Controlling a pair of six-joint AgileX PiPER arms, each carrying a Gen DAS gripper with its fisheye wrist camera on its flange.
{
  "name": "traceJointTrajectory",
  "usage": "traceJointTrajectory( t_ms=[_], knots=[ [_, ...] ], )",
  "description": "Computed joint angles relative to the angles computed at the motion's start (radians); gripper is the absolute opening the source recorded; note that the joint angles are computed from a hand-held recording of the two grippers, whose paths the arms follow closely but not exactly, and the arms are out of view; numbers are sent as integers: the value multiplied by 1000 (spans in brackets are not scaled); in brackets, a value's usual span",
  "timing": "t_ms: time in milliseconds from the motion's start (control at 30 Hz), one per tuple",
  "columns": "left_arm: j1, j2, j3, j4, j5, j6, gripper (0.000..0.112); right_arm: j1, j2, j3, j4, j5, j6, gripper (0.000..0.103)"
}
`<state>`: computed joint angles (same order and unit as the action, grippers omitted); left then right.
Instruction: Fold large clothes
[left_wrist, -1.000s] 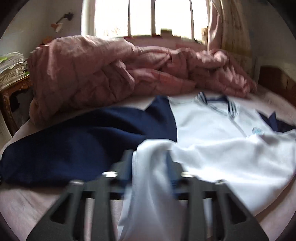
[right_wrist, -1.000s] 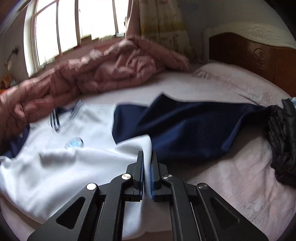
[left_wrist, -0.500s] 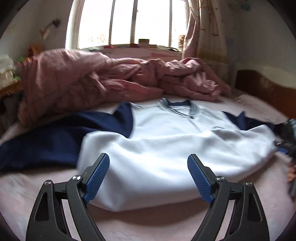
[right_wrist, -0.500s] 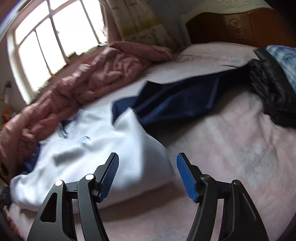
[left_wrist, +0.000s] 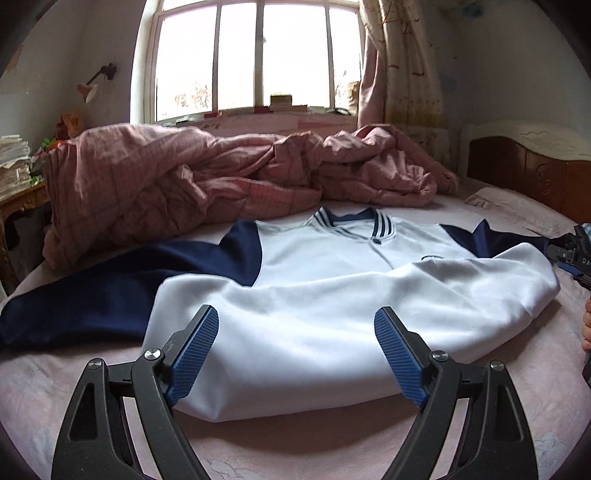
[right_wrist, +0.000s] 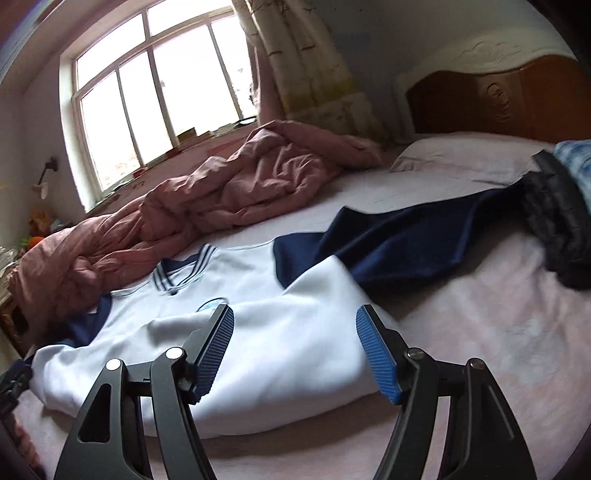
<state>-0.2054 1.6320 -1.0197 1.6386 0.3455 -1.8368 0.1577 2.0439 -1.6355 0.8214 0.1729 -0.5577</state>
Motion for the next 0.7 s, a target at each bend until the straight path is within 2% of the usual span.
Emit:
traceJointTrajectory(
  t_ms=[67, 100, 167, 233, 300, 433, 500, 700],
  knots=[
    [13, 24, -31, -145, -6, 137, 85, 25, -6, 7, -125, -22, 71, 71],
    [18, 35, -47, -230, -6, 220, 85, 25, 2, -16, -176, 18, 99, 71],
    [24, 69, -91, -430, 13, 420, 85, 16, 40, -98, -248, 157, 196, 71],
    [29, 116, -145, -630, 53, 620, 85, 19, 91, -196, -400, 276, 381, 71],
    [40, 146, -179, -779, 60, 776, 85, 48, 118, -231, -600, 297, 579, 71],
    [11, 166, -194, -760, 108, 776, 89, 114, 106, -210, -1000, 287, 873, 71],
    [5, 182, -211, -781, 133, 802, 91, 142, 120, -221, -1097, 292, 949, 71],
    [11, 232, -269, -886, 195, 905, 98, 160, 233, -427, -1001, 480, 775, 71]
  ],
)
